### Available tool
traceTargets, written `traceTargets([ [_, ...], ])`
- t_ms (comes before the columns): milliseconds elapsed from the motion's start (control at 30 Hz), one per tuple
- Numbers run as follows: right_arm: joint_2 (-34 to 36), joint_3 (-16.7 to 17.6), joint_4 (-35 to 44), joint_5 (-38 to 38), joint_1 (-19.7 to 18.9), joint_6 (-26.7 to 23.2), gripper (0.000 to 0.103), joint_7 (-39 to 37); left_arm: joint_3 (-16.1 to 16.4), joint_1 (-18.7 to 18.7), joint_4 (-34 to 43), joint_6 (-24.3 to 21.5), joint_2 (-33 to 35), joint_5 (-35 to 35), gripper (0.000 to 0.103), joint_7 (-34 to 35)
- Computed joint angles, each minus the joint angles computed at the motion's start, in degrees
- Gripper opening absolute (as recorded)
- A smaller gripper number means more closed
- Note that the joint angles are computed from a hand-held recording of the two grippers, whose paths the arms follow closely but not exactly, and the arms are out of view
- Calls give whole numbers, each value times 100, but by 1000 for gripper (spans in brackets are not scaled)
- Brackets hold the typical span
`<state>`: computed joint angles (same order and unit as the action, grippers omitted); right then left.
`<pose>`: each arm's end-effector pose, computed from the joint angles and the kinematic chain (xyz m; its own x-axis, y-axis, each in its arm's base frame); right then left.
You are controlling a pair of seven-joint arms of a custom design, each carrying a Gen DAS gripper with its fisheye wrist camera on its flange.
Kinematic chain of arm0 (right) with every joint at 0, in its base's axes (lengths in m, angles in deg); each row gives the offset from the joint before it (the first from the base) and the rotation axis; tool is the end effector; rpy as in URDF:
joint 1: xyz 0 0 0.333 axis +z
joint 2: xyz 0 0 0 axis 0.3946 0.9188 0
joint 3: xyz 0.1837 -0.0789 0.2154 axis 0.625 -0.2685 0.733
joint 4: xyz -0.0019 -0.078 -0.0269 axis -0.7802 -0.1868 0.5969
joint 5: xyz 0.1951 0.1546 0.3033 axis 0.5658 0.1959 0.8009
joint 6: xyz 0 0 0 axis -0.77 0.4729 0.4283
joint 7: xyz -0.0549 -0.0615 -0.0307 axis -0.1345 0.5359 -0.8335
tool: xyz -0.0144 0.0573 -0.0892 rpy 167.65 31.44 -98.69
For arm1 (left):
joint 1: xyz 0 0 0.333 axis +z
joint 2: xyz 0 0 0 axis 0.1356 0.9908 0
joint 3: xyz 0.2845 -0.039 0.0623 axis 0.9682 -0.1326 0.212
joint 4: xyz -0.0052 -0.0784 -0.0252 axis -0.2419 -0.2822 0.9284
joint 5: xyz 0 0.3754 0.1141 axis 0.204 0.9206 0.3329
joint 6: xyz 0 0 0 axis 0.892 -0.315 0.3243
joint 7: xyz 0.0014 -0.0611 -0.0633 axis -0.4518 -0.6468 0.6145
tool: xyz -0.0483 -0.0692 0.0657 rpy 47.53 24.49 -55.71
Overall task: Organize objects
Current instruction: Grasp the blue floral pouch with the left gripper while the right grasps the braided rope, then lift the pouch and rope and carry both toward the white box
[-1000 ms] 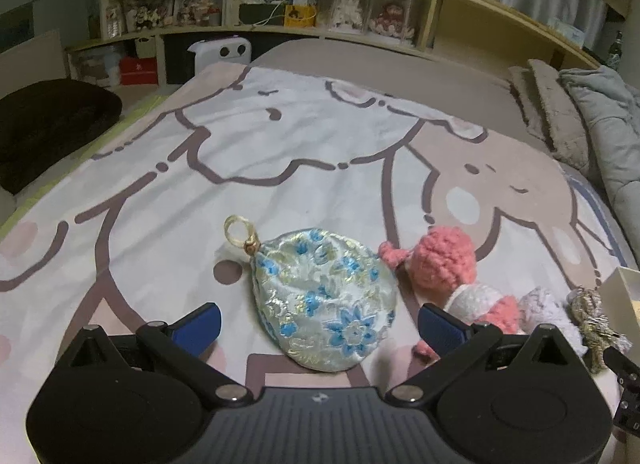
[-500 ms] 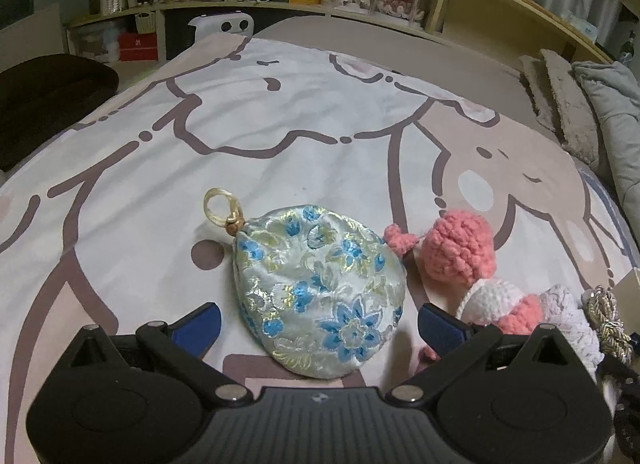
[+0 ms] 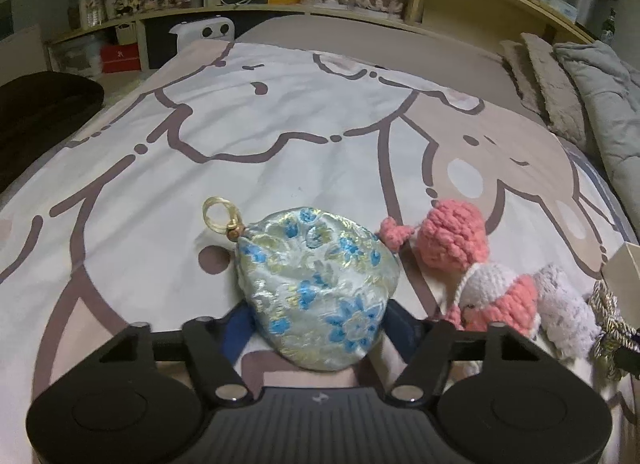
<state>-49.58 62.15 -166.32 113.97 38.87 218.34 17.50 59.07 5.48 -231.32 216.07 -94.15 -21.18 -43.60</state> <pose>0.4872 0.0796 0.3682 0.6998 -0.6761 0.2306 -0.3845 -0.6286 -0.6760 0.4200 -0.1406 0.3511 0.5246 -0.8447 0.1064 -0.6136 -0.4618 -0.6405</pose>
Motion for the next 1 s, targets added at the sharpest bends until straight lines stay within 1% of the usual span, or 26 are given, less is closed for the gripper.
traceTargets([
  [67,-160,-38,-116,-505,-116,-300,24,676,106,-56,-134,153,-142,-229,59,212],
  [200,-449,-163,-262,-1150,-291,-880,24,1635,268,-253,-432,308,-463,-987,57,934],
  [367,-780,-310,-414,-1653,-443,-1533,22,2344,467,-678,-650,233,-797,-2102,56,2169],
  [400,-847,-338,-442,-1742,-472,-1678,18,2448,472,-738,-664,181,-842,-2262,56,2388],
  [433,-904,-368,-459,-1839,-506,-1851,9,2572,455,-794,-665,86,-882,-2397,56,2594],
  [467,-953,-393,-467,-1925,-544,-2019,6,2715,409,-827,-648,-32,-903,-2488,58,2756],
  [533,-1028,-434,-488,-2008,-587,-2246,6,2860,233,-768,-609,-179,-917,-2486,65,2802],
  [600,-1085,-444,-549,-2044,-600,-2293,6,2850,18,-648,-522,-293,-873,-2320,89,2659],
  [633,-1091,-441,-570,-2068,-605,-2305,6,2854,-96,-577,-451,-378,-823,-2182,92,2541],
  [667,-1085,-426,-591,-2088,-604,-2278,8,2864,-199,-514,-360,-486,-750,-2024,95,2425],
  [700,-1080,-418,-615,-2065,-595,-2215,10,2846,-247,-492,-278,-568,-672,-1910,96,2351],
  [767,-1045,-402,-634,-1958,-551,-2036,28,2800,-257,-484,-152,-612,-481,-1719,97,2273],
  [833,-972,-406,-598,-1847,-512,-1939,33,2761,-210,-499,-66,-614,-304,-1632,97,2231],
  [933,-819,-408,-489,-1811,-500,-1997,42,2768,-233,-436,18,-611,-88,-1331,97,1863],
  [1000,-729,-352,-464,-1788,-481,-1864,44,2772,-250,-412,62,-642,-3,-1078,97,1634],
])
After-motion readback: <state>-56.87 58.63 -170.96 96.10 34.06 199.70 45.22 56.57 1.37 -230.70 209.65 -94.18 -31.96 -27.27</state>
